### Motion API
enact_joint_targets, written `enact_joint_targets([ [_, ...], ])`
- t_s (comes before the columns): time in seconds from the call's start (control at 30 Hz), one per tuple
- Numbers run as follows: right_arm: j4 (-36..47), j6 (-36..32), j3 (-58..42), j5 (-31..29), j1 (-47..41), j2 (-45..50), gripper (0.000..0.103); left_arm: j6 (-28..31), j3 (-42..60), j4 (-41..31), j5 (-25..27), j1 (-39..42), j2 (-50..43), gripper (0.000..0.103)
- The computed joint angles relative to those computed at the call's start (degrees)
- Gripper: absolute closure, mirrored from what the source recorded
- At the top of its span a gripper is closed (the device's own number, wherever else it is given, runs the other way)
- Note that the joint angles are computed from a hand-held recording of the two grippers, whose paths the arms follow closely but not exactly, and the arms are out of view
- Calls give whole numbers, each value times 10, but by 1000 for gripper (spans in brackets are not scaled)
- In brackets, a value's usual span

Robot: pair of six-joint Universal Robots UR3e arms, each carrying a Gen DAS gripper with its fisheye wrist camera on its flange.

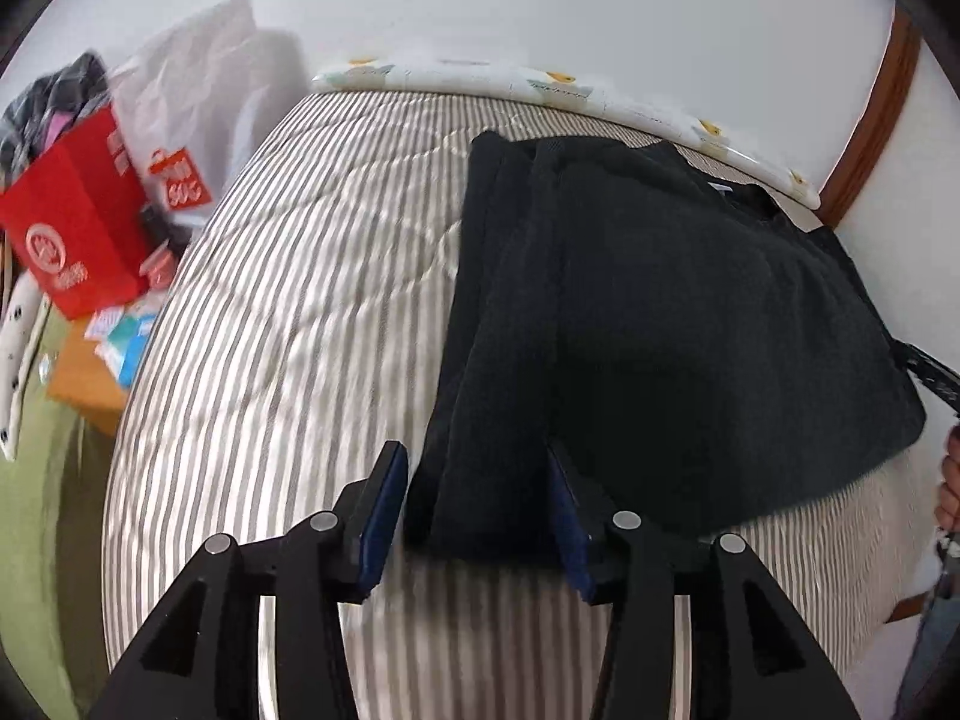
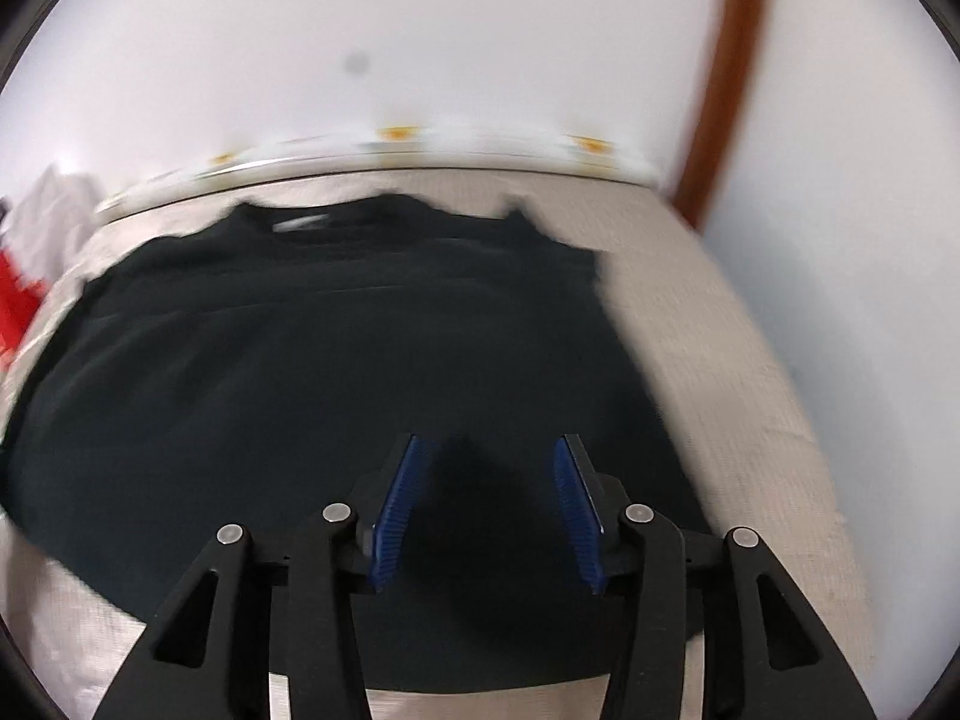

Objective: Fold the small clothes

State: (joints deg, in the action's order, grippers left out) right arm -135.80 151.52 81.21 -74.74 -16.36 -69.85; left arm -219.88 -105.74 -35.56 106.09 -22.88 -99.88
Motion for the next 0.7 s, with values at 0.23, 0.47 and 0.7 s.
enact_joint_targets([
  [0.23,-22,16,109,14,172,-66,51,-66,-138,16,8,-37,116,57],
  [0.47,-99,43,178,-35,330,-87,50,-84,-253,31,9,-43,238,50],
  [0.7,-90,66,135,-82,436,-58,50,-45,-347,54,-27,12,343,48],
])
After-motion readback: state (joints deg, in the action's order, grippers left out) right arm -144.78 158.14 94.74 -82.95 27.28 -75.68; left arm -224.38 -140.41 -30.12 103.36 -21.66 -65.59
